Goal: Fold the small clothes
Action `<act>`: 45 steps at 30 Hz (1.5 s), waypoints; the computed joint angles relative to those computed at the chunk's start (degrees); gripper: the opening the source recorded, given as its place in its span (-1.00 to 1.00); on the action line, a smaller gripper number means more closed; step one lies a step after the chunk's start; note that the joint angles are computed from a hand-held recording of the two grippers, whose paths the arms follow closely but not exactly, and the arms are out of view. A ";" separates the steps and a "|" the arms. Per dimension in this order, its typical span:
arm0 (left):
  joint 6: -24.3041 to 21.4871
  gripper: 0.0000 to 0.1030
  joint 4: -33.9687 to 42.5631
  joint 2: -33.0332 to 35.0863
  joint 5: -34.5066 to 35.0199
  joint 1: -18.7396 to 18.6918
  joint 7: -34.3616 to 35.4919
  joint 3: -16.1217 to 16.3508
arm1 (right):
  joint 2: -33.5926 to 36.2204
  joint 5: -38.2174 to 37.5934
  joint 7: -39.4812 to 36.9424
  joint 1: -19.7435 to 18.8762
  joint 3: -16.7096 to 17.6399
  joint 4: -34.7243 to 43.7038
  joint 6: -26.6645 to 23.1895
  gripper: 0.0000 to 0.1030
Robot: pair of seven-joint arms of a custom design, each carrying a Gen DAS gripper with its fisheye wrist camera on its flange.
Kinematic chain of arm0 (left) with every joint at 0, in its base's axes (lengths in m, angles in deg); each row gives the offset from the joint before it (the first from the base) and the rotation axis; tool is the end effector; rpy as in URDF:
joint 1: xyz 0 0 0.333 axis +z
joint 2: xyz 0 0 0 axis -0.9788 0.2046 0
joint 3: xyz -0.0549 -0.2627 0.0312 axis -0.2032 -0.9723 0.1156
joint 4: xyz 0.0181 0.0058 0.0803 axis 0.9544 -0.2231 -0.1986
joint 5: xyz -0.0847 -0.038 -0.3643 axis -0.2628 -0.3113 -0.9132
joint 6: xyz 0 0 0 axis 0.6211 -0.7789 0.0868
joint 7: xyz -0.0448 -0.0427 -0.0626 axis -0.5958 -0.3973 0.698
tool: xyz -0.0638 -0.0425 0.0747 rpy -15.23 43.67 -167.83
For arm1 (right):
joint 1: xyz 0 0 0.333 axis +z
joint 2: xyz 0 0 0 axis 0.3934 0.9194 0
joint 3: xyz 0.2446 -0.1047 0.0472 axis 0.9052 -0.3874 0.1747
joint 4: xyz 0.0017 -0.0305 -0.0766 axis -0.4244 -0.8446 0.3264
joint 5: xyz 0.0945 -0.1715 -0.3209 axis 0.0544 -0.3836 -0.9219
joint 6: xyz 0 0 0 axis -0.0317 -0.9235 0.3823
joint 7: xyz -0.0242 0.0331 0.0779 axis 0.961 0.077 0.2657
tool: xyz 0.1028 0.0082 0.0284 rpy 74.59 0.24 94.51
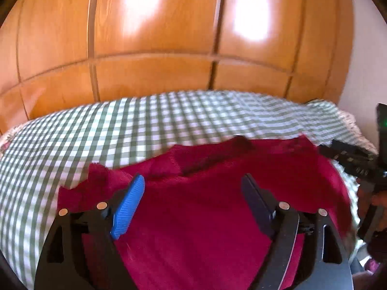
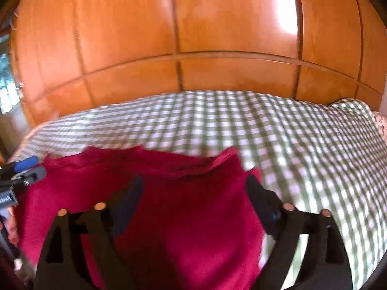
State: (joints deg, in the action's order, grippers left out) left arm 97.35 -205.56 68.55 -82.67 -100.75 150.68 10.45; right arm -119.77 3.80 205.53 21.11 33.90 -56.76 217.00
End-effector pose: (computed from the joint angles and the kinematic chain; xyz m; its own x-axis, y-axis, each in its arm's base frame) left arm 0.4827 -0.1685 0.5215 -0.4916 -0.8633 0.1145 -0.5493 0.2054 -0.8100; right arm 0.3924 0.0961 0.5333 -0.4122 -0.9101 -0.0432 -0.6696 0.3348 -0.6630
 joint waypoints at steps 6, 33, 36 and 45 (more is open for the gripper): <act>2.51 0.58 -9.87 -6.67 2.66 -2.51 1.01 -3.42 | -1.94 5.16 -2.64 7.03 1.23 -2.53 -0.66 0.87; -6.17 0.77 0.76 1.41 15.48 8.67 -22.30 -3.01 | 3.90 2.15 1.97 8.67 -0.15 -0.59 -4.48 0.96; -6.21 0.77 1.85 2.40 20.77 11.04 -26.52 -3.43 | 2.20 3.75 2.95 7.99 -0.98 -0.06 -3.73 0.96; -13.31 0.77 11.22 11.80 40.51 16.70 -41.27 -6.54 | 12.18 -3.30 0.66 0.63 -0.96 9.90 -9.73 0.96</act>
